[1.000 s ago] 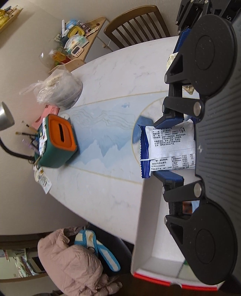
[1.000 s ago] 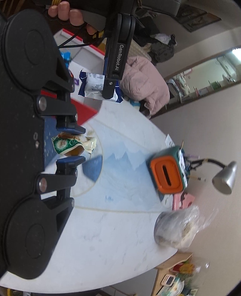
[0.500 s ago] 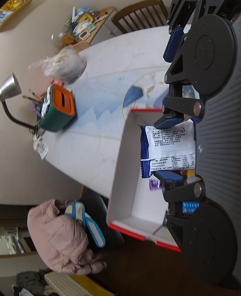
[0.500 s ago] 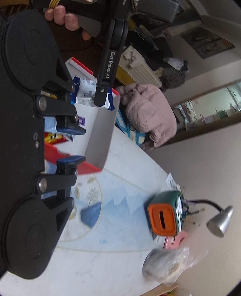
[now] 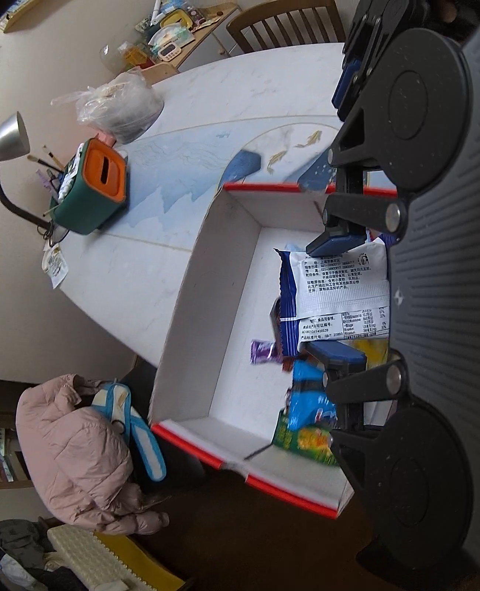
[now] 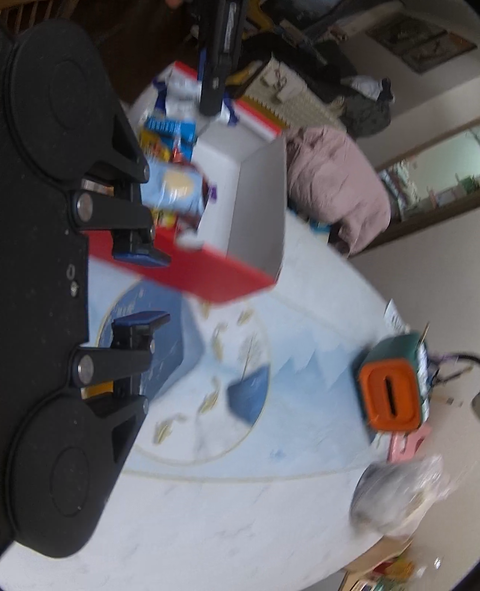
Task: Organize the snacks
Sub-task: 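Hold the white packet in the box with the left gripper while the right lifts the orange snack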
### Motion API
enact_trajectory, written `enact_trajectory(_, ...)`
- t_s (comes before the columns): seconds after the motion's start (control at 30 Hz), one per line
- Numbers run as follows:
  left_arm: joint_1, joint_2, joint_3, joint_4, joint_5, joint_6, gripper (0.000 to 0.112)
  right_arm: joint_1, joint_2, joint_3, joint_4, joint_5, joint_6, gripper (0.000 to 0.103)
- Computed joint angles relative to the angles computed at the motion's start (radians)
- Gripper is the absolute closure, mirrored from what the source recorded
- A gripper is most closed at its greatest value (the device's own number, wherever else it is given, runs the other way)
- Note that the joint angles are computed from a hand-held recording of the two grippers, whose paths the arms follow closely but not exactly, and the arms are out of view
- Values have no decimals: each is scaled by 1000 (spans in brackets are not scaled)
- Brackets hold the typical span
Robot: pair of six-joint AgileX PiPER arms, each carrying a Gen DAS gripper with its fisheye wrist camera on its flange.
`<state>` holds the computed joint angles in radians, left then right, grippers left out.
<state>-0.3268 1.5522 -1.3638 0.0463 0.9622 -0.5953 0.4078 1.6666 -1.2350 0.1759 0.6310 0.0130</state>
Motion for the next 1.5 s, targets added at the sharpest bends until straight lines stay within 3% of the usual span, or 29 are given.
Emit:
enact_trajectory(0.13, -35, 19, -5, -9, -14, -33, 64, -53, 29, 33, -1, -11, -64, 77)
enact_trajectory(0.3, -56, 42, -17, -17, -21, -61, 64, -133, 116, 11, 74, 49, -158, 76)
enact_trajectory(0.43, -58, 54, -27, -27, -19, -69, 64, -183, 145, 1, 114, 51, -117, 70)
enact_trajectory(0.47, -60, 58, -31, -26, -19, -72, 64, -201, 150, -1, 147, 53, -106, 65)
enact_trajectory(0.5, -61, 62, -35, -27, -18, -74, 64, -219, 161, -7, 182, 64, -105, 47)
enact_trajectory(0.53, -61, 65, -38, -26, -17, -75, 64, -229, 173, -15, 202, 72, -107, 12)
enact_trajectory(0.57, -62, 68, -40, -25, -17, -76, 64, -232, 183, -18, 208, 69, -107, 5)
enact_trajectory(0.67, -63, 74, -47, -20, -16, -80, 64, -215, 223, -37, 182, 55, -63, 5)
enact_trajectory(0.93, -52, 91, -48, -24, -18, -73, 64, -97, 269, -16, -68, -4, 134, 8)
enact_trajectory(1.07, -37, 85, -34, -35, -25, -61, 64, -66, 302, -41, -165, 26, 253, 8)
enact_trajectory(1.23, -23, 72, -10, -49, -33, -42, 64, -55, 316, -43, -229, 18, 363, 2)
enact_trajectory(1.4, -10, 58, 13, -61, -38, -27, 64, -35, 317, -39, -324, 1, 487, 7)
enact_trajectory(1.5, -5, 53, 18, -65, -39, -21, 64, -33, 311, -39, -278, -2, 432, 14)
